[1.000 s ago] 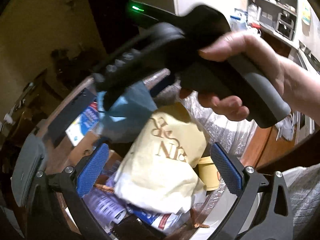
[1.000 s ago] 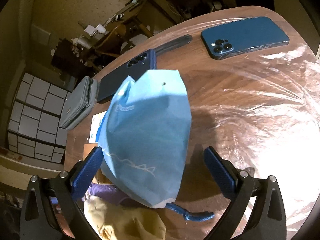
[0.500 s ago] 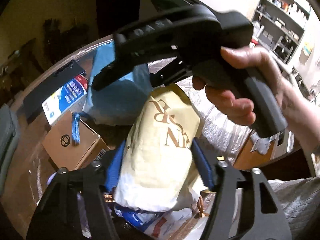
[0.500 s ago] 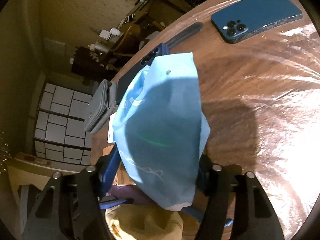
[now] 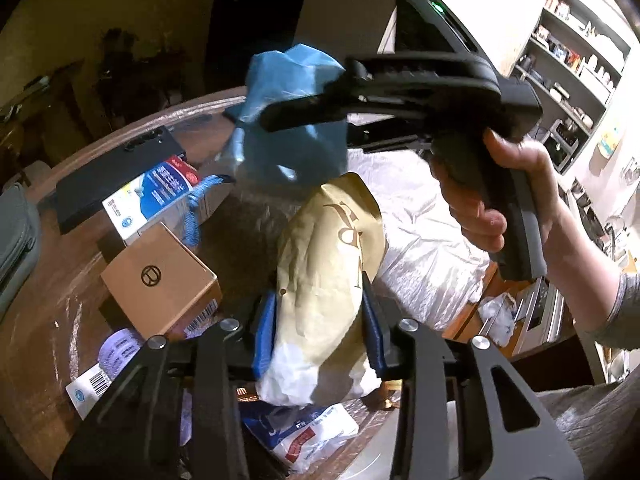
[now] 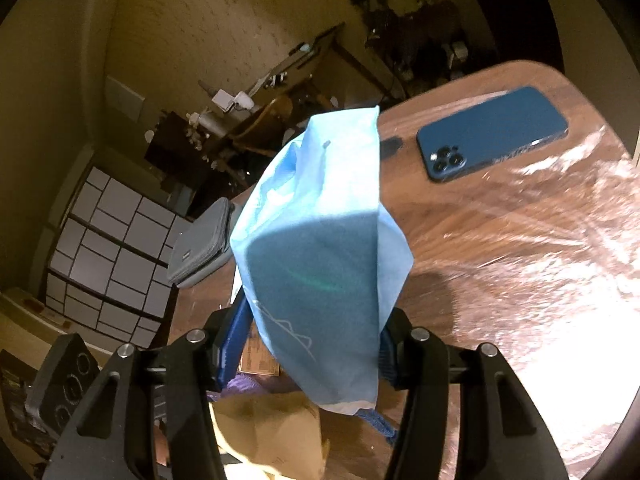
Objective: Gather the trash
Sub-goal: 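Carry the blue bag and beige wrapper over the white bin with both tools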
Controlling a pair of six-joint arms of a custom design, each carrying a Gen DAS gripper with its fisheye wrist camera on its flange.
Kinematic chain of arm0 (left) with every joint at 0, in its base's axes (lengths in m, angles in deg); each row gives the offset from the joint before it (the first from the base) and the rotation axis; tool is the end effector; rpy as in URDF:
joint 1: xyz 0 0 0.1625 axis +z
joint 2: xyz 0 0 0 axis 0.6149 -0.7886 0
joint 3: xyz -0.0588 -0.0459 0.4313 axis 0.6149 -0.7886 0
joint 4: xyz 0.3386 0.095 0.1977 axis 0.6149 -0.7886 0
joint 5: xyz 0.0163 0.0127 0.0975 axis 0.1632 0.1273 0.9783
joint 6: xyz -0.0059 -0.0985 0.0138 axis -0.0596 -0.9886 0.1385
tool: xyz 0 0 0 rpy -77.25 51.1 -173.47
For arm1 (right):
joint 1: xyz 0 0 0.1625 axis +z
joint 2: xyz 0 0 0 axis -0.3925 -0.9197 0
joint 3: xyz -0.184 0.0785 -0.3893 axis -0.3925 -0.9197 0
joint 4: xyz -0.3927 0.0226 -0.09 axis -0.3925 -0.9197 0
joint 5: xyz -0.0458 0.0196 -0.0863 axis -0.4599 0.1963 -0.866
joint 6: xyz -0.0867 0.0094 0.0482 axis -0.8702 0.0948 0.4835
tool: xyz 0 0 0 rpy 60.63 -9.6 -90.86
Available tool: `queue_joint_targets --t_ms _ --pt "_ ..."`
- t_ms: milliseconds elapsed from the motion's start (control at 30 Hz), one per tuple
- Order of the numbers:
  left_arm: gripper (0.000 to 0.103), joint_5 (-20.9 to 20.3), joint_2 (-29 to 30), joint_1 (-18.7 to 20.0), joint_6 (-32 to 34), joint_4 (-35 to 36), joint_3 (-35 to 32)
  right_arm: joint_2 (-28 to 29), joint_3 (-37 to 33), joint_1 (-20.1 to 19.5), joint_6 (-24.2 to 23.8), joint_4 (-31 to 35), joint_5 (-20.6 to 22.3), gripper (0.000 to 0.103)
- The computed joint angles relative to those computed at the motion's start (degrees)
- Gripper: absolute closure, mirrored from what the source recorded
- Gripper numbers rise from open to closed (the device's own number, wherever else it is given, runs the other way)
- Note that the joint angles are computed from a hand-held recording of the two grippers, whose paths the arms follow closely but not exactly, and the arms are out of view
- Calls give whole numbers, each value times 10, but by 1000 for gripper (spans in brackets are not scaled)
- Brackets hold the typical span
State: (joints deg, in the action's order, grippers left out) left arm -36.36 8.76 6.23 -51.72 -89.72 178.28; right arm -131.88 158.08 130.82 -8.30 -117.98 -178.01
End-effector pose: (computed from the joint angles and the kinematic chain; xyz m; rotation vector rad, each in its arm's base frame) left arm -0.2842 -0.4901 0.2521 1.3556 2.6397 -0.2092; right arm 0.2838 -0.5229 0.2971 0.0776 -2.9367 0.8912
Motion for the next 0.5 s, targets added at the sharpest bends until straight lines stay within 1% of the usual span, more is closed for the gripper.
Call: queue_joint_targets --t_ms 133,233,367,500 --pt "65 -2 -8 3 -5 -24 -1 -13 8 21 -30 -17 -45 51" --pt "65 10 -15 -2 -22 -49 3 -27 14 36 -47 -27 -77 51" --pt "65 14 -28 -7 -38 -71 6 -52 26 49 -63 -33 -104 51" --pt "65 30 -41 -13 -54 -108 17 -73 42 59 -82 -51 -125 51"
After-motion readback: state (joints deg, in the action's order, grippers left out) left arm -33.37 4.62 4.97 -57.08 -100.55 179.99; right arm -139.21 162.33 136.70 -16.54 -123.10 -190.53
